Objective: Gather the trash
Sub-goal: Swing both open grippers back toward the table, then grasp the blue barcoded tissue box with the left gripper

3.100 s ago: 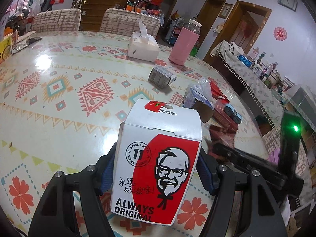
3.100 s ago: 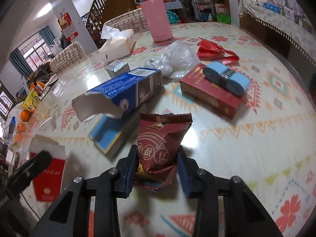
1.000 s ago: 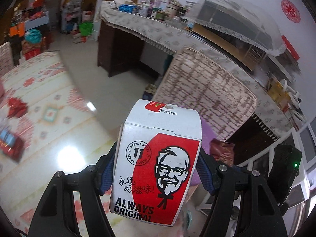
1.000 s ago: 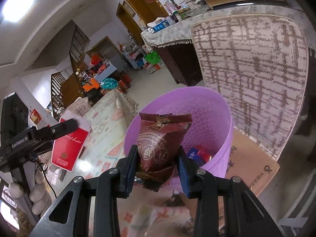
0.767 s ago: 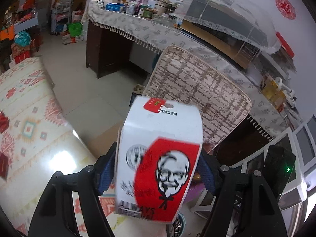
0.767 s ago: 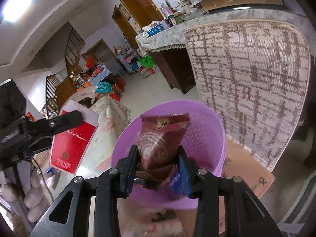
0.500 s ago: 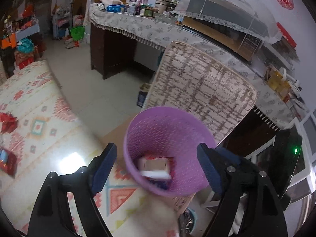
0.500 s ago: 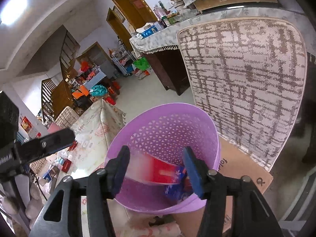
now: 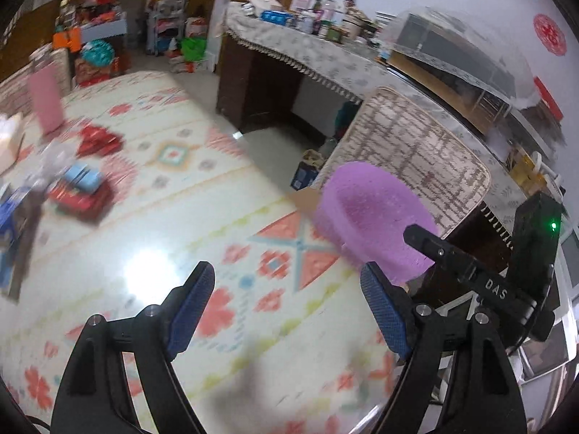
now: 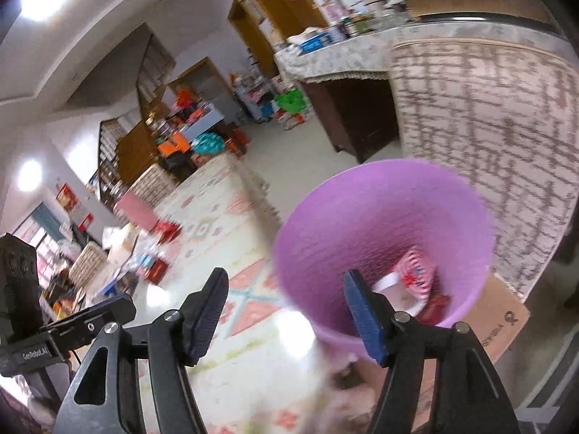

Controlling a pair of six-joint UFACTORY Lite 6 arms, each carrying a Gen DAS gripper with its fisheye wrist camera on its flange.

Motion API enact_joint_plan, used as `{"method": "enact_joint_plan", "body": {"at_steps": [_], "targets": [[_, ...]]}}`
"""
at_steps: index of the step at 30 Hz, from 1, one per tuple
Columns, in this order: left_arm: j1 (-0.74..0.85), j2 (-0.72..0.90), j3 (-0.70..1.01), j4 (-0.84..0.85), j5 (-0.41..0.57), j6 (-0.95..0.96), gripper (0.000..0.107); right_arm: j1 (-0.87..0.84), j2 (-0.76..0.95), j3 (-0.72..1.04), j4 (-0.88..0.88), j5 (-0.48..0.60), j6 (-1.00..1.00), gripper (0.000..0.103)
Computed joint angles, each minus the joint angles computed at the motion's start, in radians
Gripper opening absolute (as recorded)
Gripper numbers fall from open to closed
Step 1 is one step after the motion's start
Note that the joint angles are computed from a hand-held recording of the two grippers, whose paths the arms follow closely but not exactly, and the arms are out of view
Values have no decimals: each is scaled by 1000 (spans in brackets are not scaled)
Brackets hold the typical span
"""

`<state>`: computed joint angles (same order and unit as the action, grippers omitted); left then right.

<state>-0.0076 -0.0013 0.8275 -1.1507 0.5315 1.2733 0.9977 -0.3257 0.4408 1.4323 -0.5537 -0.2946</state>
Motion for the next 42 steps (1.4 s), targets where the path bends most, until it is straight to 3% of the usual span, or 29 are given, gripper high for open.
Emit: {"method": "enact_joint_plan", "body": {"at_steps": [10, 15, 18, 20, 24, 30, 39, 42], "targets": [[572, -94, -132, 14, 140, 299, 82, 113, 522, 470, -127, 31, 87, 75], [854, 87, 40, 4, 137, 402, 82, 91, 794, 750, -224, 96, 133, 75], [937, 211, 167, 17, 116, 402, 82, 77, 908, 865, -293, 138, 201, 75], [971, 307, 269, 42, 110, 381, 82, 68, 964, 939, -242, 171, 145, 75], [953, 437, 415, 91, 91, 299, 82, 65, 967, 942, -269, 159, 170, 78], [837, 516, 556, 108, 86, 191, 82, 46, 948, 894, -455, 169, 373, 81], [516, 793, 1004, 654, 7, -368, 82, 80, 974, 958, -231, 148, 104, 81], [466, 905, 1154, 790, 30, -513, 82, 88, 975, 962, -225, 139, 81, 81]]}}
